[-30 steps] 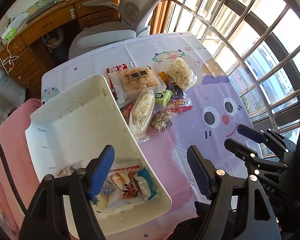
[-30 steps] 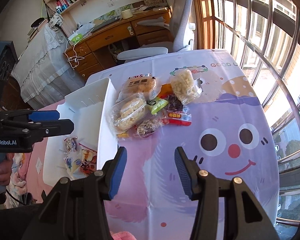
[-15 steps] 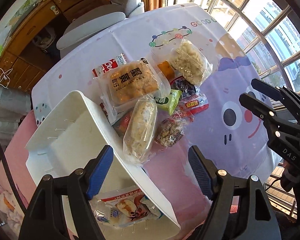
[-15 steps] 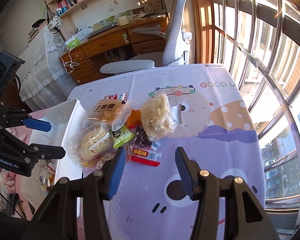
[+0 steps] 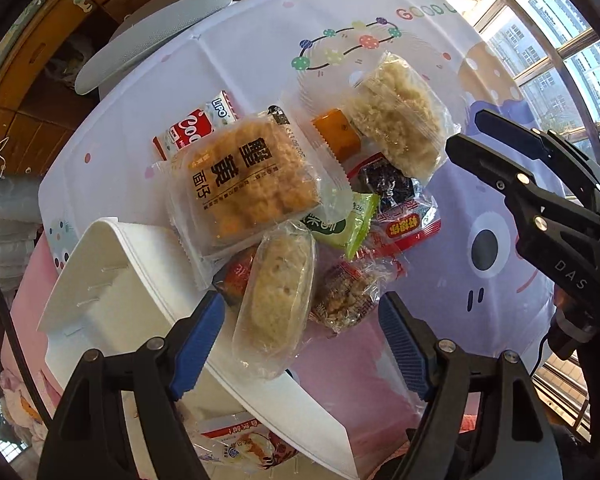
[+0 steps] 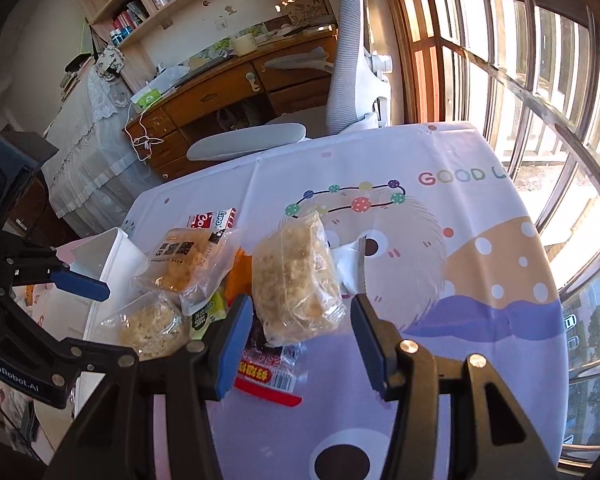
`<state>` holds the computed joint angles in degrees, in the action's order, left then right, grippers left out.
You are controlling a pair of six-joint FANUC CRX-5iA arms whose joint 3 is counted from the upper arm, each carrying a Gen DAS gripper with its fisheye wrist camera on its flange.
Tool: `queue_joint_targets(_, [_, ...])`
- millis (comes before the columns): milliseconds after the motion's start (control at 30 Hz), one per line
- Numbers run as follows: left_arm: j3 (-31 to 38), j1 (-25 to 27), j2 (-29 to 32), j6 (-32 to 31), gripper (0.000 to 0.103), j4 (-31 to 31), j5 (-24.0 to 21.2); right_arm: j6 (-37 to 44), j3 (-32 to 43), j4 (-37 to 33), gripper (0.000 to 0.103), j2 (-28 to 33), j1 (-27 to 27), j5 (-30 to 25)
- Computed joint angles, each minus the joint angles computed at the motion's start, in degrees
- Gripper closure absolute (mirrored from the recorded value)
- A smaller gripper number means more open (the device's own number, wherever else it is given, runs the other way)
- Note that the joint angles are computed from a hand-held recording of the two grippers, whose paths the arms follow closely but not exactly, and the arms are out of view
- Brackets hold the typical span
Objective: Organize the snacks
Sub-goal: 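Grasp the rice cracker bag with the left tool while the right tool grasps another rice bag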
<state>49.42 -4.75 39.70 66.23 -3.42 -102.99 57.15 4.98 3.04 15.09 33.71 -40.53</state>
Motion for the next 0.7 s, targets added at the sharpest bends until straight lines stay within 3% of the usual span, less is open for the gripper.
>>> queue_joint_targets(133, [4.0, -0.8, 3.2, 0.0, 0.023, -2.1, -2.8, 2.5, 2.1, -4.5, 0.051, 1.8, -1.1, -0.4])
queue_joint_targets(400, [9.5, -2.0, 8.2, -0.9, 0.024, -4.8, -7.5, 1.3, 2.3, -5.7, 0.051, 3.4, -1.4, 0.8])
queue_joint_targets(700, [10.9, -3.0, 9.7, -0.2, 0.053, -8.0, -8.5, 3.9, 3.1, -8.7, 0.051, 4.3, -2.2, 1.6])
